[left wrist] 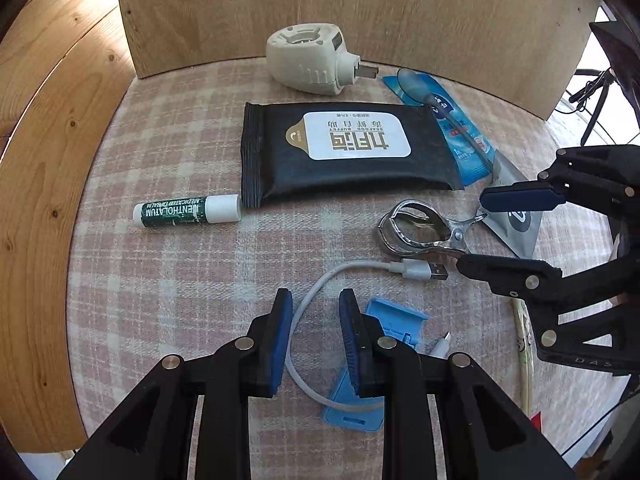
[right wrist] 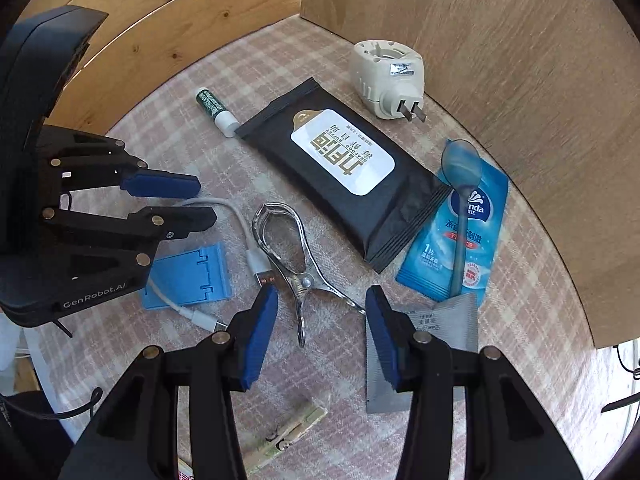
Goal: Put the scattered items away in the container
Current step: 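Move right tool to the steel clip while left tool approaches the white cable, then grasp the steel clip with right tool while left tool grasps the white cable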
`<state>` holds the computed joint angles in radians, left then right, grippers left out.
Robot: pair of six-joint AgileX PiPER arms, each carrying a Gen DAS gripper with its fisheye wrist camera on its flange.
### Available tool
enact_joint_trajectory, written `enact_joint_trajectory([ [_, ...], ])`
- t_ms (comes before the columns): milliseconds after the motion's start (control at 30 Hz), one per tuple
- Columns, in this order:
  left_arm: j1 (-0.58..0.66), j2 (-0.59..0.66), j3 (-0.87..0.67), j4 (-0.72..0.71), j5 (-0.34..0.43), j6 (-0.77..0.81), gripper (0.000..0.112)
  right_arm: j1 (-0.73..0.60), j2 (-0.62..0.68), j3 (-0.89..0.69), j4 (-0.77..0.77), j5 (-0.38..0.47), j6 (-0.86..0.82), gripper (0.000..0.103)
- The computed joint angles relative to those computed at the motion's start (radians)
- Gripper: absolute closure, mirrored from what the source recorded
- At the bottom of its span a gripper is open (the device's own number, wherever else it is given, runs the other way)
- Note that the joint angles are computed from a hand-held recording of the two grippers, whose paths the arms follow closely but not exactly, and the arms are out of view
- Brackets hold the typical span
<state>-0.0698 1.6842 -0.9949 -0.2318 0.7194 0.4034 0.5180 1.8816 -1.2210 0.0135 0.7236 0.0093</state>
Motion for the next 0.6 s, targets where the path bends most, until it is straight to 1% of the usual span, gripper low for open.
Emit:
enact_joint_trajectory([
  [133,-0.021,-0.017,0.022,0.025,-0.009,-0.017,0.089,-0.007,0.023,-0.011,-0.011,0.009,-0.017,0.063],
  [233,-0.037,-0.021,0.03,0.051,-0.023,-0.042,0.089,-0.02,0.033,-0.013,0.005,0.007,-0.043,0.064],
  [300,-0.065,-0.024,0.034,0.096,-0.036,-0.091,0.09,-0.024,0.041,-0.017,0.01,0.007,-0.05,0.064],
  [333,-0.089,-0.018,0.034,0.127,-0.051,-0.126,0.091,-0.025,0.045,-0.02,0.01,0.007,-0.051,0.064],
  [367,-0.101,-0.023,0.042,0.133,-0.06,-0.142,0.096,-0.025,0.047,-0.021,0.01,0.006,-0.052,0.064],
  [467,-0.103,-0.027,0.05,0.128,-0.074,-0.171,0.105,-0.034,0.049,-0.019,0.018,0.0,-0.053,0.064],
  [600,-0.069,-0.03,0.048,0.069,-0.052,-0.171,0.106,-0.027,0.041,-0.009,-0.01,-0.013,-0.006,0.065],
])
